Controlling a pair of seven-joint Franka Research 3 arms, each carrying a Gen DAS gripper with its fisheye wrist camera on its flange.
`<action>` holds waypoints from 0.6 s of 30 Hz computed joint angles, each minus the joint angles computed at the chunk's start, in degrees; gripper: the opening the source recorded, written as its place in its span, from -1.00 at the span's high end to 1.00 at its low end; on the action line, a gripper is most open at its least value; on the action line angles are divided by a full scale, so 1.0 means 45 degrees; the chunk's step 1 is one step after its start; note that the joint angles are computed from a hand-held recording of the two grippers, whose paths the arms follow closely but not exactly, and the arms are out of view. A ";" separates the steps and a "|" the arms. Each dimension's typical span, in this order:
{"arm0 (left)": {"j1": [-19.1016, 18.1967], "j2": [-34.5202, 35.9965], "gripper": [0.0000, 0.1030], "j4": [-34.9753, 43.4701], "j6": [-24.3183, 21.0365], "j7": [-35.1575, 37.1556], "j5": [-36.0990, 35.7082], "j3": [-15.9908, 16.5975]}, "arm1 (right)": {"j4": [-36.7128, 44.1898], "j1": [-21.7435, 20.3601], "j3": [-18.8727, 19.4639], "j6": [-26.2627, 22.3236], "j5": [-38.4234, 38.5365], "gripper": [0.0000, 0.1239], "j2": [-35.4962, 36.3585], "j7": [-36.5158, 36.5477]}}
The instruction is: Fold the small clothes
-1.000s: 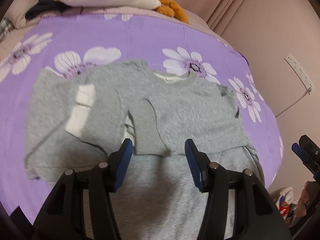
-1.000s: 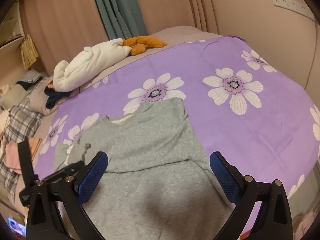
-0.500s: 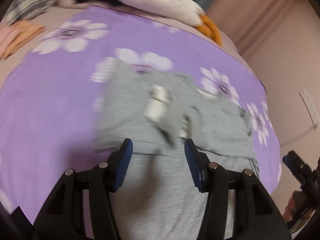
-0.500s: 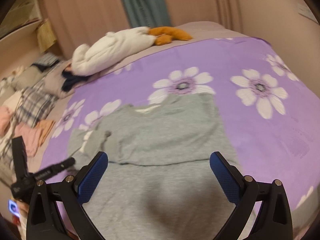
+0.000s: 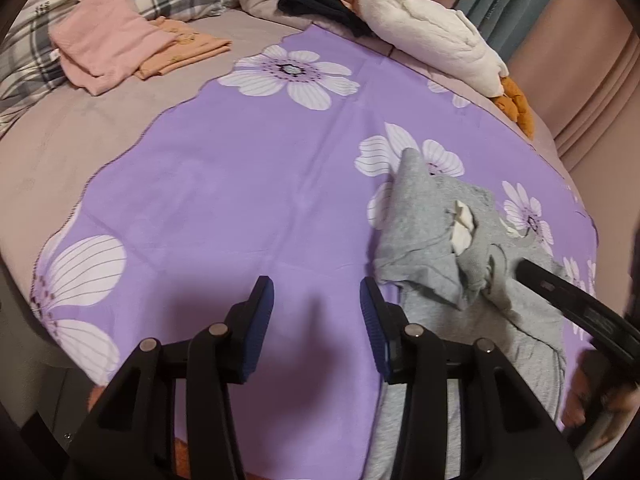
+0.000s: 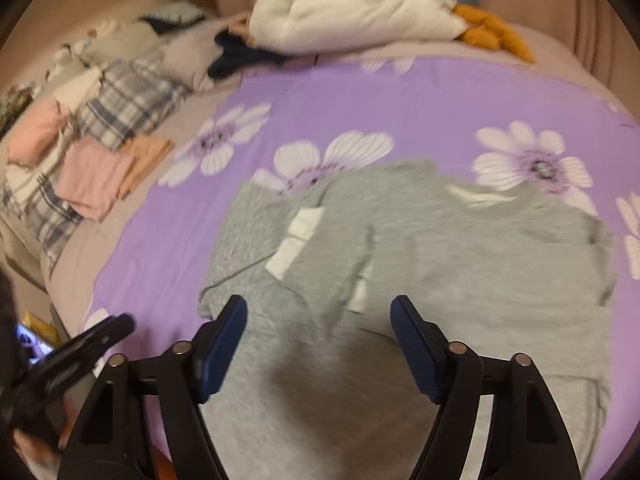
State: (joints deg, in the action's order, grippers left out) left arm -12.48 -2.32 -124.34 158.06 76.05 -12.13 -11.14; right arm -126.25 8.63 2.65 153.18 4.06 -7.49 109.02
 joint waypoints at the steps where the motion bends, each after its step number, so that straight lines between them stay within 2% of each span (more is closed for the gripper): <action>1: 0.0015 -0.0043 0.15 -0.0039 -0.0014 0.0007 -0.0049 0.0018 | 0.0460 0.0016 0.0064 -0.0280 -0.0116 -0.21 0.0496 0.0106; 6: -0.0006 -0.0214 0.15 -0.0201 -0.0192 0.0034 -0.0195 0.0062 | 0.2157 0.0378 -0.0076 -0.1466 -0.0636 -0.20 0.2284 0.0395; 10: -0.0067 -0.0208 0.15 -0.0181 -0.0291 0.0120 -0.0193 0.0053 | 0.2757 0.0590 -0.0363 -0.2031 -0.1208 0.13 0.2909 0.0551; 11: -0.0084 -0.0187 0.15 -0.0152 -0.0331 0.0161 -0.0224 0.0047 | 0.2731 0.0581 -0.0400 -0.1972 -0.1028 0.19 0.2964 0.0407; 13: -0.0119 -0.0178 0.15 -0.0139 -0.0343 0.0219 -0.0261 0.0022 | 0.2525 0.0551 -0.0475 -0.1757 -0.0770 0.47 0.2844 0.0160; 14: -0.0137 -0.0150 0.15 -0.0104 -0.0358 0.0279 -0.0277 0.0011 | 0.2267 0.0527 -0.0504 -0.1459 -0.0685 0.48 0.2624 0.0039; 18: -0.0164 0.0033 0.15 0.0103 -0.0437 0.0394 -0.0262 -0.0050 | 0.1301 0.0181 -0.0532 -0.0073 0.1745 0.50 0.1569 -0.1795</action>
State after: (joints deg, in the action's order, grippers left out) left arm -13.23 -2.17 -123.87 156.10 77.82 -13.31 -11.36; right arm -120.39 9.44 0.26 152.85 11.92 -0.42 100.95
